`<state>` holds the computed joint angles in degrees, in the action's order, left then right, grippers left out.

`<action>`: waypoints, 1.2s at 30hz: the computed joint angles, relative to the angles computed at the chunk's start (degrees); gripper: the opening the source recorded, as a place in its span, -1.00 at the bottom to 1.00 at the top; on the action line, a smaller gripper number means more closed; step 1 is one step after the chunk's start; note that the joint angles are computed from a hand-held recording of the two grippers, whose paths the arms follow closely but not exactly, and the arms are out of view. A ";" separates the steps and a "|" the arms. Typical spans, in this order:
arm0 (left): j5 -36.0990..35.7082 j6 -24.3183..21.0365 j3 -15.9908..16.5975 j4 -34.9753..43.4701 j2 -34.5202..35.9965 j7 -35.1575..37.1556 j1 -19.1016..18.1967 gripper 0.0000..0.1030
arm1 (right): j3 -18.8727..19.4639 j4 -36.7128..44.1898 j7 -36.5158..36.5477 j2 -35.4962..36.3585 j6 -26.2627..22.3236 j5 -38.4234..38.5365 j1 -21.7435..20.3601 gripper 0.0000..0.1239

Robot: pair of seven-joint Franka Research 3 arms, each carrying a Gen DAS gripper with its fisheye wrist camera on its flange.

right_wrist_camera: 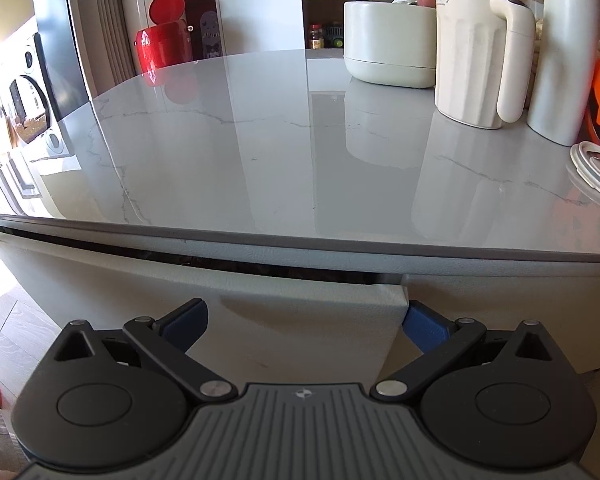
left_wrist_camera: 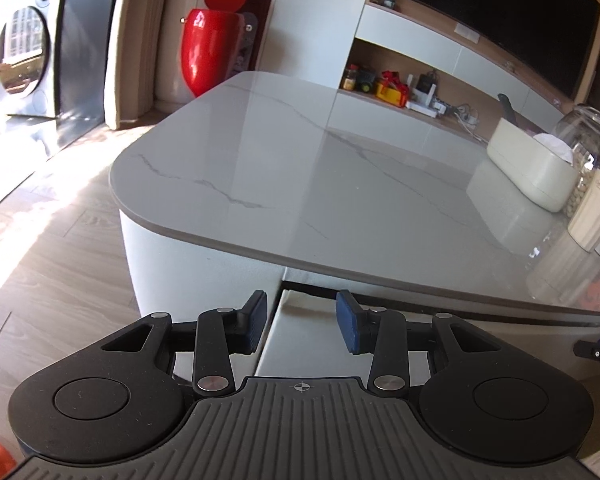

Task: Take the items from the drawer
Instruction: 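Pull the wooden drawer out from under the countertop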

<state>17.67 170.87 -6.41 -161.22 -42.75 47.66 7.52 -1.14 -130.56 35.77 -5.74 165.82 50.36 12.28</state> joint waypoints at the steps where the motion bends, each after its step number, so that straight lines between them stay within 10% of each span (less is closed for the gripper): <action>1: -0.13 0.51 -0.42 0.07 0.24 -0.81 0.84 -0.19 | 0.07 -0.11 -0.08 -0.01 0.30 -0.07 0.03 0.66; 13: -6.88 -5.13 6.24 2.86 2.91 5.92 -8.09 0.08 | 0.05 -1.33 -1.82 -0.65 0.98 -1.73 0.30 0.66; 17: -2.78 -8.30 -1.74 3.17 -0.72 3.48 -2.84 -0.06 | 1.30 -2.23 9.01 -2.45 -0.43 -10.90 -1.57 0.66; 20: 0.94 -11.04 -6.32 6.03 0.17 0.30 -1.18 -0.06 | 3.83 -5.73 17.74 -4.72 8.91 -14.89 -1.26 0.66; 27: 1.26 -13.56 -5.52 10.63 6.25 -4.10 -6.64 -0.06 | 9.00 -5.51 35.80 -2.71 11.74 -29.09 -2.83 0.66; 30: 2.58 -13.88 -5.46 11.57 7.42 -4.77 -7.58 -0.06 | 15.59 -4.79 49.15 -1.14 12.04 -44.00 -10.62 0.66; 36: 6.61 -17.25 -6.78 16.36 12.28 -5.67 -6.59 -0.06 | 10.53 -2.84 50.56 -0.69 8.33 -44.86 -5.98 0.66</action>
